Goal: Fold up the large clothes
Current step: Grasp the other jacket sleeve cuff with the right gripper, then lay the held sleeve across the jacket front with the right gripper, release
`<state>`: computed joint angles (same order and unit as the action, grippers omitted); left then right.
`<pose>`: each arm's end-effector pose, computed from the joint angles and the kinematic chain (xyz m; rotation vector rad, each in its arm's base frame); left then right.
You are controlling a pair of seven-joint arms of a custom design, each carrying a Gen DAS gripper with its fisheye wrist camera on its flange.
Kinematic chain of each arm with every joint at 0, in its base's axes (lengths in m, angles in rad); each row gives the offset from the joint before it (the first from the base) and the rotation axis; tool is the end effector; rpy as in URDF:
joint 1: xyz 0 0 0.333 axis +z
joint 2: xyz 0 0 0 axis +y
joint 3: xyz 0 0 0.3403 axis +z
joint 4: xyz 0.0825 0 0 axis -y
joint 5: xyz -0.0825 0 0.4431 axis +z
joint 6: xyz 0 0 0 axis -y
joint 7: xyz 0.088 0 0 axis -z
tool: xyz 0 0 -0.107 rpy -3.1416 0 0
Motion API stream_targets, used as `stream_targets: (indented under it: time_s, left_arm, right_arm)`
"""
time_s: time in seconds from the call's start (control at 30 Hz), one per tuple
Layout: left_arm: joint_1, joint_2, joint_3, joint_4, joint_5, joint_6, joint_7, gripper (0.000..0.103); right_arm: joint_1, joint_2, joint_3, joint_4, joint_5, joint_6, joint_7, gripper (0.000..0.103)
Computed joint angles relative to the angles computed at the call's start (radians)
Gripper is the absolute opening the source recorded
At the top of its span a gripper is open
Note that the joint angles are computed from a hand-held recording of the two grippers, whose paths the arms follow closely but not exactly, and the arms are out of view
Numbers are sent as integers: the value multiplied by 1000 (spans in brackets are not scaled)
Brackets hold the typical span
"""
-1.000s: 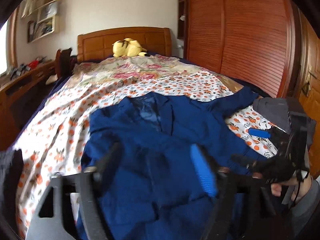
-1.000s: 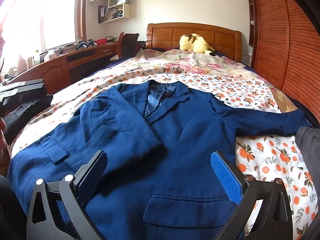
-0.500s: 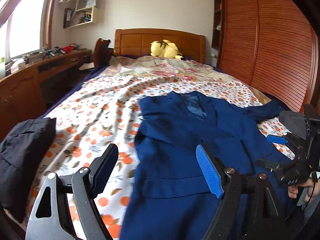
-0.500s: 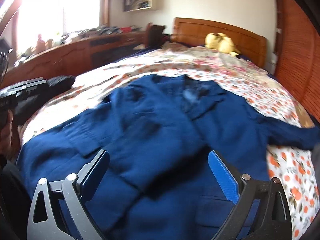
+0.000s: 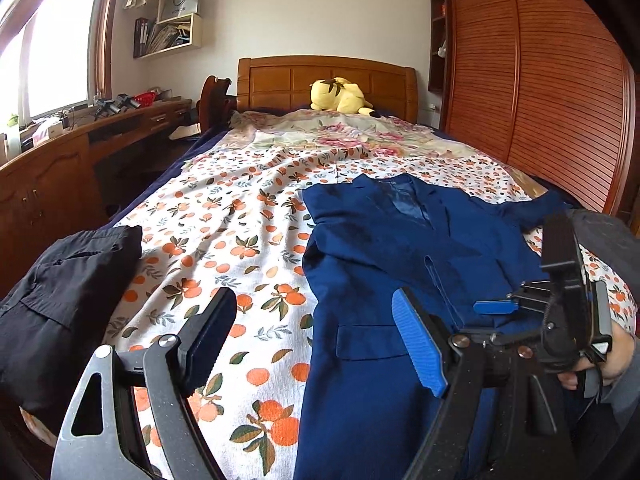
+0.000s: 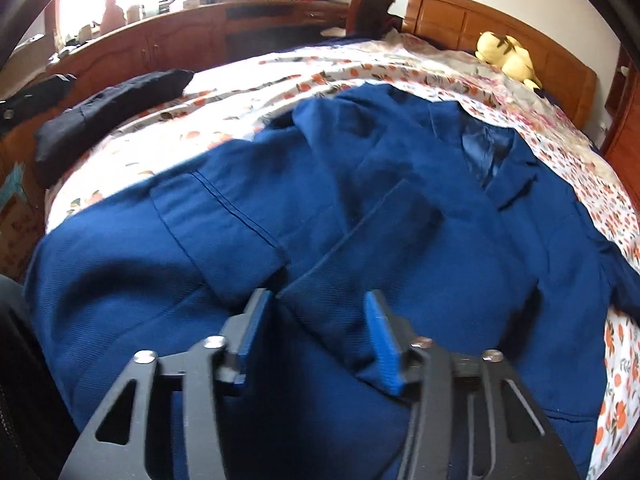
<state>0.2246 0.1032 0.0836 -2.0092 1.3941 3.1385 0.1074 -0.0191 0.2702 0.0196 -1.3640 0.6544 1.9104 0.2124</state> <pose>0.6356 0.1103 0.4626 -1.8280 1.2464 -0.7628 0.7326 0.0419 0.6293 -2.4200 0.4284 -0.2508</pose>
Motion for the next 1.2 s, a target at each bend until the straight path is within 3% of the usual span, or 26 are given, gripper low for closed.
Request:
stream_targets:
  time_s: [0.03, 0.07, 0.17, 0.27, 0.5, 0.73, 0.97, 1.2]
  left_arm:
    - [0, -2, 2, -1, 9, 7, -7, 81]
    - [1, -4, 3, -3, 18, 12, -16, 81]
    - [3, -8, 2, -2, 37, 18, -38, 81]
    - [5, -10, -1, 8, 87, 26, -88, 81]
    - [0, 6, -12, 29, 73, 48, -74, 81]
    - [-35, 41, -13, 71, 24, 63, -22, 81]
    - [-93, 85, 9, 128, 11, 77, -8, 81]
    - [-121, 133, -2, 154, -189, 73, 185, 81]
  right_arm:
    - [0, 9, -1, 16, -4, -9, 10, 35]
    - [-1, 21, 0, 34, -1, -15, 20, 17]
    - [-5, 15, 2, 33, 15, 47, 12, 10]
    - [-23, 27, 7, 70, 63, 71, 27, 9]
    - [-110, 74, 16, 202, 203, 76, 67, 8]
    - [-187, 15, 1, 130, 343, 138, 21, 9]
    - [-177, -33, -47, -1, 234, 111, 63, 9]
    - [-161, -48, -69, -62, 142, 105, 85, 15]
